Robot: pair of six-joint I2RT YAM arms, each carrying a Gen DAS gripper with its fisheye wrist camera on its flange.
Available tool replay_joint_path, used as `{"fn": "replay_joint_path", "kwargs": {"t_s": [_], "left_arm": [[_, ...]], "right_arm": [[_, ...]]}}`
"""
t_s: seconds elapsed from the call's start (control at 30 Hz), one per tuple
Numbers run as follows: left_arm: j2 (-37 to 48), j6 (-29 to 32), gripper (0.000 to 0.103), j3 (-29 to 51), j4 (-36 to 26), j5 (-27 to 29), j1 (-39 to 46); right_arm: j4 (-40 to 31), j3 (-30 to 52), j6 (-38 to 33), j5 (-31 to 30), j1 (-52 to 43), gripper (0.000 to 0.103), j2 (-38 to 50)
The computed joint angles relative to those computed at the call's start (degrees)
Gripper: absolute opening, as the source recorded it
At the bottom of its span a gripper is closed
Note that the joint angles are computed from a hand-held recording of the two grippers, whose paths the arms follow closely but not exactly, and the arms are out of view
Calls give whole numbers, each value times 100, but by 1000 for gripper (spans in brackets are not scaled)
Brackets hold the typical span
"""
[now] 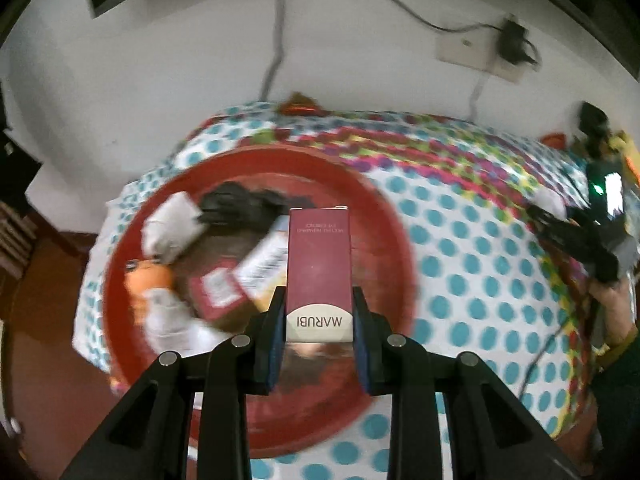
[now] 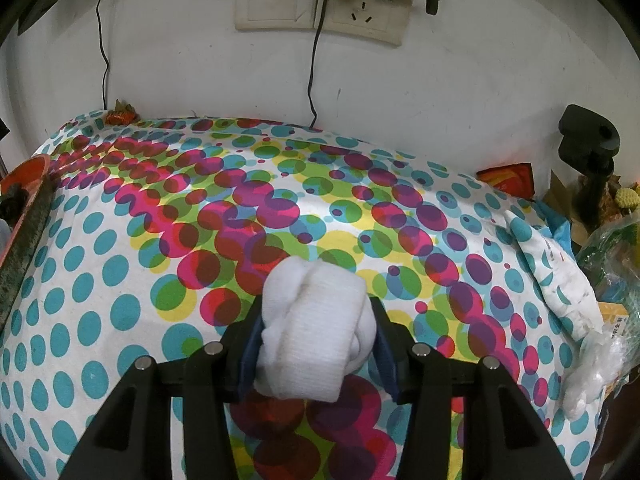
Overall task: Organize objects
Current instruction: 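Carry the red MARUBI box onto the red tray and open the left tool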
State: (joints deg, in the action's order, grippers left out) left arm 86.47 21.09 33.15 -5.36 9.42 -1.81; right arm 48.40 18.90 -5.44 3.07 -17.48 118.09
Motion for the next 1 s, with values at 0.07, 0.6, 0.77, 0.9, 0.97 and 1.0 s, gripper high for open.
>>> {"fn": "replay_joint_path", "kwargs": {"t_s": [0.07, 0.6, 0.77, 0.9, 0.97, 1.0], "left_arm": [[185, 79, 27, 221, -33, 43, 351], [1842, 119, 27, 1669, -62, 37, 1369], [2273, 40, 27, 2066, -200, 171, 1428], [2597, -9, 27, 2356, -155, 23, 1350], [2763, -78, 27, 2545, -274, 14, 1337], [2815, -109, 27, 2600, -289, 40, 1346]], "right_arm": [[5, 0, -17, 9, -7, 50, 1], [51, -4, -55, 140, 61, 50, 22], [21, -2, -71, 102, 25, 50, -4], [32, 2, -53, 140, 63, 50, 9], [35, 3, -54, 132, 57, 50, 15], [40, -1, -44, 141, 71, 50, 17]]}}
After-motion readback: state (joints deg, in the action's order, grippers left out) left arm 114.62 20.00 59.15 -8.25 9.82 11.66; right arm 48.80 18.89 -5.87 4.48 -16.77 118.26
